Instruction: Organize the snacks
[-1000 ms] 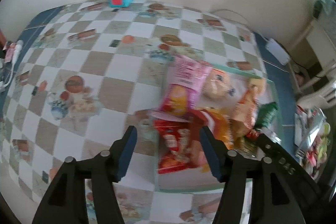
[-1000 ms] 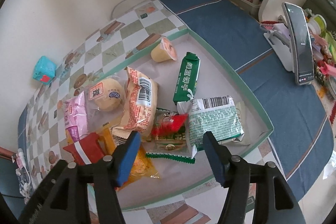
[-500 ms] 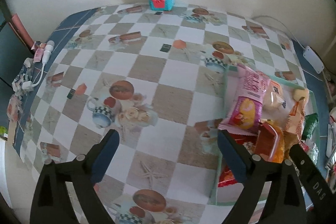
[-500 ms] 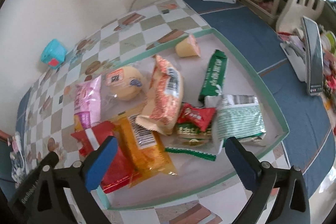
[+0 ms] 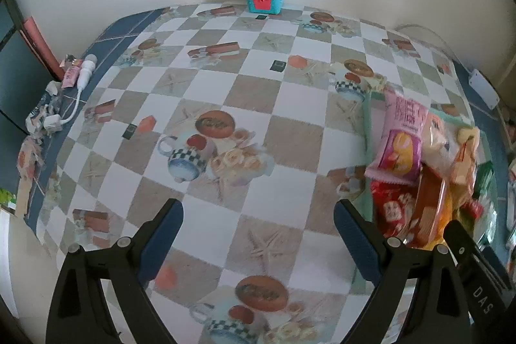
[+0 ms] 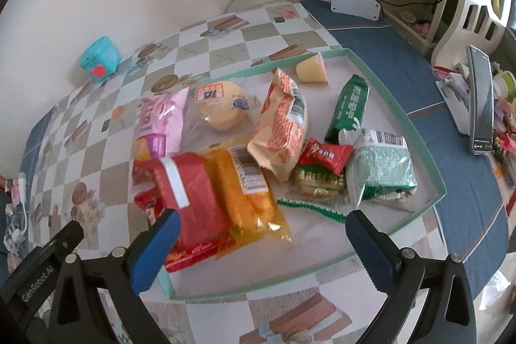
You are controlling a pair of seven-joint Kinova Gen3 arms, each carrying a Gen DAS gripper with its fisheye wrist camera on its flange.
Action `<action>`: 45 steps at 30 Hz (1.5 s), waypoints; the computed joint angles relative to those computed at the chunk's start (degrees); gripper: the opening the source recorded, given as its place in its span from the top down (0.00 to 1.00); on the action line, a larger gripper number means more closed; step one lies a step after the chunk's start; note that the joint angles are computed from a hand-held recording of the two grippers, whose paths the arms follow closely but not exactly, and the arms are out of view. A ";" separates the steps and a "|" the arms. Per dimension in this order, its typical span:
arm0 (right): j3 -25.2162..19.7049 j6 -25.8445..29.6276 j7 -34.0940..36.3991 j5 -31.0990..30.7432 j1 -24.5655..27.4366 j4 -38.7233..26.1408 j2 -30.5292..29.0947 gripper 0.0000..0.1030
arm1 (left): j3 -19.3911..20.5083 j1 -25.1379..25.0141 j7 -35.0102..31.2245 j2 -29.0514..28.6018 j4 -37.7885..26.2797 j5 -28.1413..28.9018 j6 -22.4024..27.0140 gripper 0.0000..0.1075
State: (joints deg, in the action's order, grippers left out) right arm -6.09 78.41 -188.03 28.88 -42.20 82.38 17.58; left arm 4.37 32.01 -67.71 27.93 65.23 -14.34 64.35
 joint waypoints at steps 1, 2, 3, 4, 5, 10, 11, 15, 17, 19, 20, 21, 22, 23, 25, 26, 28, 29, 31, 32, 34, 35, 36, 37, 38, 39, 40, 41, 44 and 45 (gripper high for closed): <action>-0.15 0.39 -0.14 0.09 -0.39 -0.18 0.19 0.00 | -0.07 0.06 -0.03 -0.42 0.76 -0.18 -0.35 0.12; -0.27 0.68 -0.32 0.11 -0.74 -0.26 0.29 0.00 | -0.07 0.02 -0.13 -0.90 1.62 -0.28 -0.70 0.12; -0.32 0.92 -0.49 0.14 -1.00 -0.35 0.36 0.00 | 0.02 -0.14 -0.33 -1.56 2.77 -0.28 -1.19 0.12; -0.40 1.29 -0.76 0.17 -1.36 -0.41 0.41 0.00 | 0.09 -0.24 -0.32 -1.98 3.49 -0.29 -1.51 0.12; -0.50 1.58 -1.00 0.19 -1.71 -0.42 0.43 0.00 | 0.11 -0.30 -0.21 -2.53 4.40 -0.37 -1.82 0.12; -1.04 2.34 -2.08 0.22 -3.12 0.13 0.22 0.00 | 0.31 -0.05 0.21 -5.09 8.88 -2.15 -3.75 0.12; -1.19 2.43 -2.47 0.20 -3.45 0.38 0.10 0.00 | 0.38 0.05 0.45 -5.38 9.43 -2.55 -3.86 0.12; -1.64 2.64 -3.43 -0.21 -4.12 1.03 -0.06 0.00 | 0.98 -0.52 0.47 -6.98 12.01 -2.86 -4.22 0.12; -1.74 2.40 -4.98 0.27 -4.74 1.80 -0.73 0.00 | 1.09 -0.60 0.80 -7.70 13.21 -3.34 -4.48 0.12; -1.83 3.48 -6.21 1.20 -5.41 1.62 -0.81 0.00 | 1.35 -0.77 0.96 -8.21 14.10 -3.56 -4.73 0.12; -1.94 3.95 -6.54 1.48 -5.63 1.46 -0.81 0.00 | 1.45 -0.87 1.14 -8.38 14.32 -3.58 -4.83 0.12; -2.06 4.04 -6.50 1.52 -5.59 1.35 -0.82 0.00 | 1.48 -1.01 1.42 -8.74 14.68 -3.61 -5.18 0.12; -2.23 3.97 -6.46 1.68 -5.68 1.35 -0.95 0.00 | 1.48 -1.04 1.82 -9.05 15.00 -3.80 -5.53 0.12; -2.32 4.14 -6.43 1.92 -5.80 1.19 -0.94 0.00 | 1.54 -1.11 2.03 -9.23 15.17 -3.95 -5.71 0.12; -2.42 4.88 -6.48 2.48 -6.19 0.73 -0.79 0.00 | 1.70 -1.29 2.28 -9.62 15.53 -4.10 -6.02 0.12; -2.45 5.18 -6.49 2.64 -6.33 0.52 -0.70 0.00 | 1.79 -1.38 2.32 -9.78 15.65 -4.15 -6.11 0.12; -2.47 5.42 -6.42 2.71 -6.41 0.33 -0.59 0.00 | 1.89 -1.54 2.37 -10.11 15.93 -4.36 -6.37 0.12; -2.47 5.44 -6.42 2.65 -6.41 0.29 -0.57 0.00 | 1.96 -1.55 2.41 -10.19 15.97 -4.47 -6.38 0.12; -2.47 5.48 -5.96 2.32 -6.23 0.10 -0.45 0.00 | 2.08 -1.54 2.40 -9.98 15.72 -4.63 -5.95 0.12; -2.47 5.39 -5.72 2.17 -6.13 0.07 -0.38 0.00 | 2.17 -1.62 2.20 -9.79 15.47 -4.53 -5.60 0.12; -2.43 5.48 -5.27 2.03 -6.09 -0.14 -0.20 0.00 | 2.28 -1.75 1.80 -9.45 15.03 -4.22 -5.02 0.12; -2.40 5.57 -5.04 2.00 -6.11 -0.30 -0.08 0.00 | 2.28 -1.74 1.75 -9.37 14.93 -4.15 -4.88 0.12; -2.35 5.53 -4.90 1.95 -6.10 -0.31 -0.01 0.00 | 2.28 -1.79 1.61 -9.32 14.86 -4.04 -4.81 0.12; -2.32 5.60 -4.66 1.85 -6.08 -0.45 0.11 0.00 | 2.27 -1.83 1.47 -9.28 14.80 -3.96 -4.74 0.12; -2.27 5.52 -4.49 1.78 -6.06 -0.47 0.16 0.00 | 2.27 -1.86 1.29 -9.22 14.72 -3.90 -4.65 0.12; -2.22 5.53 -4.34 1.72 -6.05 -0.56 0.23 0.00 | 2.25 -1.83 1.23 -9.17 14.64 -3.90 -4.55 0.12; -2.17 5.58 -4.20 1.68 -6.07 -0.66 0.31 0.00 | 2.26 -1.85 1.04 -9.13 14.60 -3.87 -4.50 0.12; -2.13 5.54 -4.05 1.62 -6.06 -0.71 0.35 0.00 | 2.24 -1.85 0.99 -9.14 14.60 -3.81 -4.47 0.12; -2.05 5.29 -3.48 1.30 -5.87 -0.72 0.39 0.00 | 2.13 -1.62 1.25 -9.04 14.46 -3.94 -4.31 0.12; -2.02 5.13 -3.34 1.21 -5.80 -0.70 0.41 0.00 | 2.15 -1.68 1.10 -8.98 14.45 -3.89 -4.30 0.12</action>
